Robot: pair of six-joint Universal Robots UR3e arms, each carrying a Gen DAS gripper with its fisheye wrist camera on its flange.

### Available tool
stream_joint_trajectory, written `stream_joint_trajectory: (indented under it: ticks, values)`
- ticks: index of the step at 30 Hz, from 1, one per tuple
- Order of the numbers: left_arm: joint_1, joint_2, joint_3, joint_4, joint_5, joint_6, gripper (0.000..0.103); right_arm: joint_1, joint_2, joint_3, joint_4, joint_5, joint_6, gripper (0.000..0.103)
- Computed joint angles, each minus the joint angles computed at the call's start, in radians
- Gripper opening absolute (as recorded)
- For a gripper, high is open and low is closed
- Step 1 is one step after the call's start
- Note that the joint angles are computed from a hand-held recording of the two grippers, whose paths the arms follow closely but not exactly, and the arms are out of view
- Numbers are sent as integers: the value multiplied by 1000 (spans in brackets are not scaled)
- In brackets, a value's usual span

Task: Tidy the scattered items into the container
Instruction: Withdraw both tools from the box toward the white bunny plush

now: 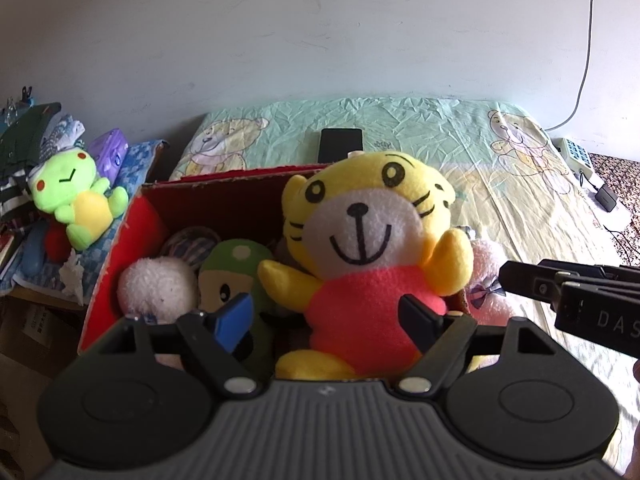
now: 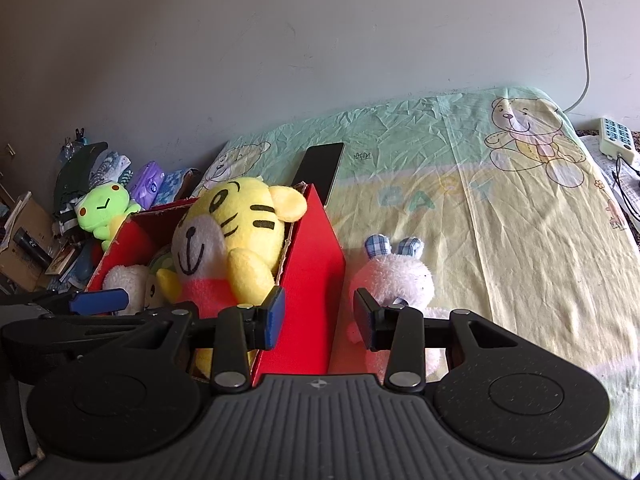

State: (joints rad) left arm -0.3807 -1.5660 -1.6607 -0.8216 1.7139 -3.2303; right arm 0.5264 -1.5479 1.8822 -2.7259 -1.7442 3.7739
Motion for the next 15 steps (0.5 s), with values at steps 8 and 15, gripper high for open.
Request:
stream_joint_trajectory:
  ticks: [8,15]
  values:
    - [-64,-36,42,-17,83,-62,81,-87,-75,111,-30,93,-50,41]
    - [-108,-41,68,-6,103,-76,79,-222,-172,272,-45,191,-87,41]
